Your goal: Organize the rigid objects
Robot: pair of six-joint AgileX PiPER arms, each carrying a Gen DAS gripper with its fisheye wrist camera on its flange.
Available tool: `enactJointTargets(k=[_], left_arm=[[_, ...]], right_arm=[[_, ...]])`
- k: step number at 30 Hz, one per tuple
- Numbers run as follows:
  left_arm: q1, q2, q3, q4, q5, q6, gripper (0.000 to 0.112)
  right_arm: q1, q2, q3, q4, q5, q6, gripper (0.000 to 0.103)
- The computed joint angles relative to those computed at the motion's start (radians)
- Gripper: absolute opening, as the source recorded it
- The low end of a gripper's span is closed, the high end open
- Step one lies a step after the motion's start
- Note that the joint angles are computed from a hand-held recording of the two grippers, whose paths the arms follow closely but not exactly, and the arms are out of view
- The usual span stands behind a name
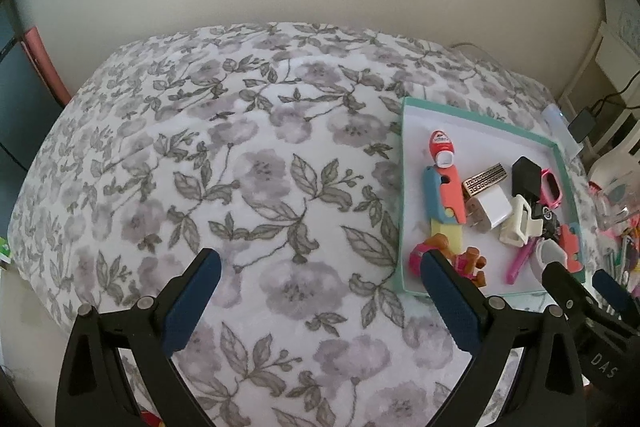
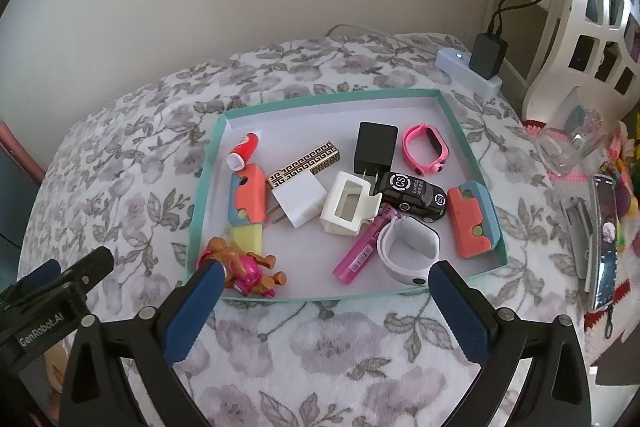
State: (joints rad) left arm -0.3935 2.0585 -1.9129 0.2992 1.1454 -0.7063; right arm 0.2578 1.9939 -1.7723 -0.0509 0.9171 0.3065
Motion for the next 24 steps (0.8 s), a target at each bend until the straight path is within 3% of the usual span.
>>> enactJointTargets(k=[8,24], left_arm=[[0.008,-0.050,0.067,0.000,-0.034,-0.030,0.100],[-0.013,-0.030,0.030,0.044,0.020,-0.024,0.100]], right_arm=[[0.010,-0.028,0.031,-0.005,-0.013,0.002,0.103],[0.011,-0.031,0.031,-0.009,-0.017,0.003,0.103]])
